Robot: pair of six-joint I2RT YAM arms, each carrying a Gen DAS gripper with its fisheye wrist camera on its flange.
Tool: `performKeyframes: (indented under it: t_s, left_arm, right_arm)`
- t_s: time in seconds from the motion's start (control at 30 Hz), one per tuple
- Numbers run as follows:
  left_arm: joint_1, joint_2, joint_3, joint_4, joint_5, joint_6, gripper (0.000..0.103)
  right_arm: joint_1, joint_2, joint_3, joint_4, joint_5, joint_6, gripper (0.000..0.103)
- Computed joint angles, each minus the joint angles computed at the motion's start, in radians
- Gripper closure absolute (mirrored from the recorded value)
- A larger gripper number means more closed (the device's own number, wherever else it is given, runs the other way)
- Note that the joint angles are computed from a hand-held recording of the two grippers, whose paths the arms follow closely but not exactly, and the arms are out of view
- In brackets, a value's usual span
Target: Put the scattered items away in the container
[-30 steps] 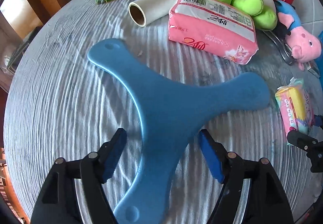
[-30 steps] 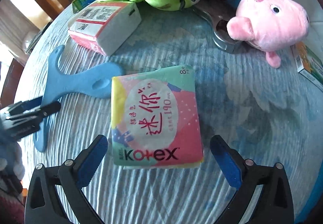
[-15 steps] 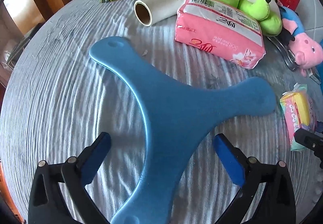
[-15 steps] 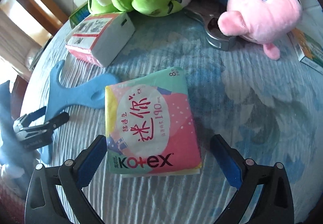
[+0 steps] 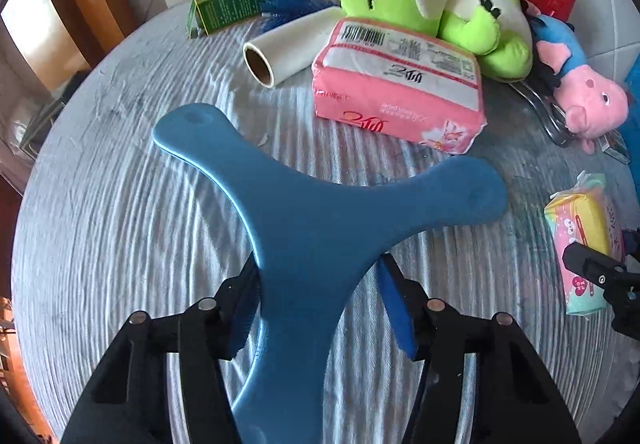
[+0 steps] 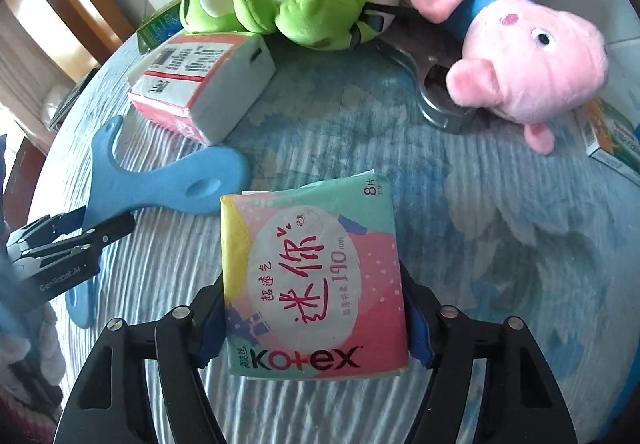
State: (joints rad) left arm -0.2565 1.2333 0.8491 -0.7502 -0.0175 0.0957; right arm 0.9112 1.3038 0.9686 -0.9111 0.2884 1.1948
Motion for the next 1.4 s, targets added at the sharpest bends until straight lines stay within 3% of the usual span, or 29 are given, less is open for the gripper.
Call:
performKeyframes:
  t_s: [0.13, 0.33, 0.5, 0.6, 0.7, 0.77, 0.83, 0.93, 1.0, 1.13, 1.2, 1.3, 1.4]
  left_arm:
    - [-0.062, -0.196, -0.011, -0.092, -0.061, -0.012, 0.059]
    - [-0.040, -0.369, 0.091, -0.271, -0.020, -0.002, 0.084]
    - [-0.053, -0.502, 0.180, -0.423, -0.008, -0.035, 0.084]
    - [-0.160, -0.543, 0.232, -0.504, -0.088, -0.112, 0.084]
    - [-0.219, -0.570, 0.248, -0.567, -0.102, -0.149, 0.083]
    - [-0.229, -0.595, 0.225, -0.594, -0.099, -0.169, 0.069]
    - [-0.269, -0.615, 0.169, -0.599, -0.142, -0.201, 0.031]
    - [-0.236, -0.634, 0.089, -0.571, -0.198, -0.182, 0.029]
    - [-0.097, -0.634, 0.049, -0.515, -0.178, -0.100, 0.029]
    - [0.279, -0.553, 0.022, -0.418, 0.007, 0.131, 0.029]
    - [0.372, -0.529, 0.025, -0.410, 0.088, 0.204, 0.029]
    - [0.326, -0.530, 0.006, -0.406, 0.109, 0.205, 0.029]
    - [0.105, -0.533, -0.032, -0.403, 0.087, 0.065, 0.029]
  right_arm:
    - [0.095, -0.002, 0.089, -0.111, 0.093, 0.059, 0.032]
    - [0.280, 0.014, 0.254, -0.303, 0.238, 0.218, 0.032]
    - [0.447, 0.068, 0.422, -0.496, 0.350, 0.357, 0.032]
    - [0.520, 0.089, 0.474, -0.560, 0.386, 0.418, 0.032]
    - [0.587, 0.092, 0.494, -0.608, 0.397, 0.490, 0.032]
    - [0.611, 0.091, 0.482, -0.595, 0.390, 0.507, 0.032]
    - [0.624, 0.089, 0.460, -0.561, 0.384, 0.511, 0.032]
    - [0.622, 0.081, 0.415, -0.502, 0.360, 0.505, 0.032]
    - [0.589, 0.080, 0.377, -0.434, 0.334, 0.458, 0.032]
    - [0.509, 0.097, 0.324, -0.290, 0.279, 0.333, 0.032]
    - [0.478, 0.130, 0.338, -0.276, 0.263, 0.304, 0.032]
    - [0.494, 0.118, 0.315, -0.327, 0.259, 0.402, 0.032]
    - [0.570, 0.070, 0.269, -0.457, 0.254, 0.600, 0.032]
